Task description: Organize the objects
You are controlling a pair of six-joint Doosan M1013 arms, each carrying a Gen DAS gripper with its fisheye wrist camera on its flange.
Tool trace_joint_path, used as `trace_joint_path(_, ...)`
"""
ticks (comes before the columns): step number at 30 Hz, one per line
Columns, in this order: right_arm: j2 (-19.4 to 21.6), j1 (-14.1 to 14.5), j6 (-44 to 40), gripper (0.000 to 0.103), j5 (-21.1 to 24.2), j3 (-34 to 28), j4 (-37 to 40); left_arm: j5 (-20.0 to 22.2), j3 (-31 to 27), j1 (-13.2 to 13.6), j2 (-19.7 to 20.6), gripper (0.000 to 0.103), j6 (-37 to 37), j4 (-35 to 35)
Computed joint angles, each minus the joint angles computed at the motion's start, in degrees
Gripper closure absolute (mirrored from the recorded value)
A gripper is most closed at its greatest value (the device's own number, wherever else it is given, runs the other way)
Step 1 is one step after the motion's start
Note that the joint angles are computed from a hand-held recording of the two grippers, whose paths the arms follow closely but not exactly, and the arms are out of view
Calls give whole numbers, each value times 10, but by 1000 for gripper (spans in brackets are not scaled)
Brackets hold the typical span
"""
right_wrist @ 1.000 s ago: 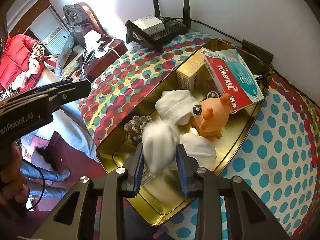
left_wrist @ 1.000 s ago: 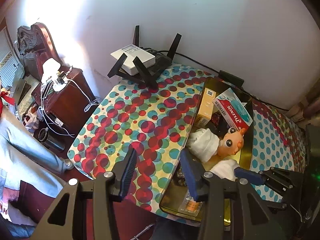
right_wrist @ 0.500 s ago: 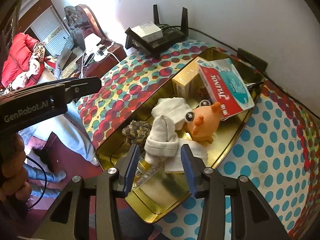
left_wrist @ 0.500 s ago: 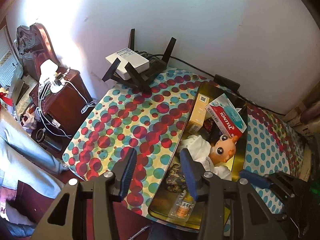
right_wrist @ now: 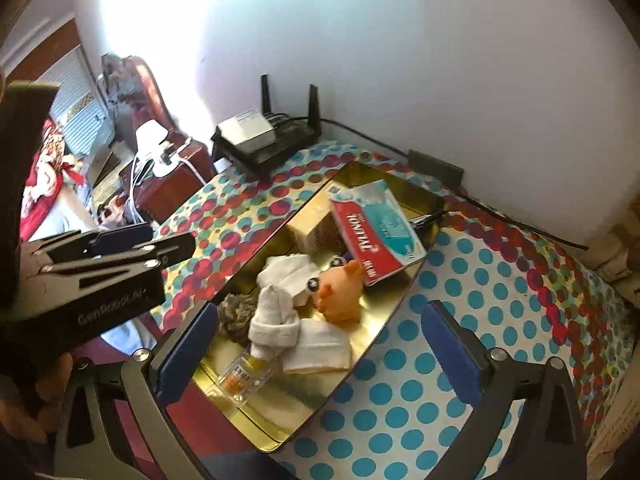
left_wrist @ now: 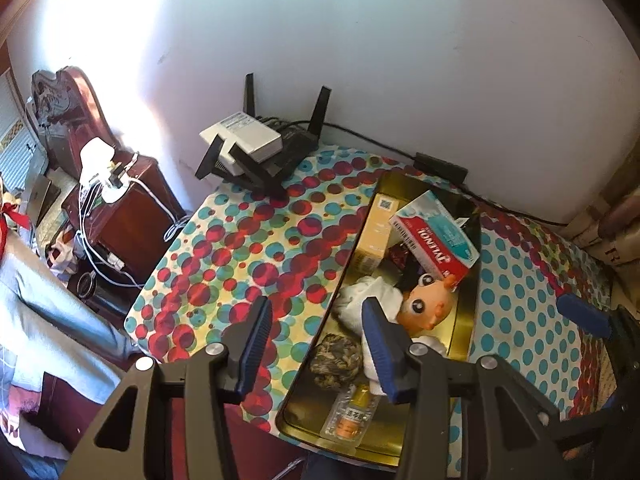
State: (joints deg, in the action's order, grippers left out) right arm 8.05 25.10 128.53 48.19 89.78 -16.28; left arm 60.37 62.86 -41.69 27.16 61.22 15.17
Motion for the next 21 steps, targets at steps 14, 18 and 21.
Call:
trace_joint_path(14,0,3,109,0,88,-9,-112,-4,-16,-11,3,49,-2,7)
trace_joint_path(18,0,7,117,0,98,-8,-129,-1,-20,-12,5,49,0,6)
trace_joint_path(21,4,16,131,0,125,-14,-159,-1,-23,-14,6,49,5,6)
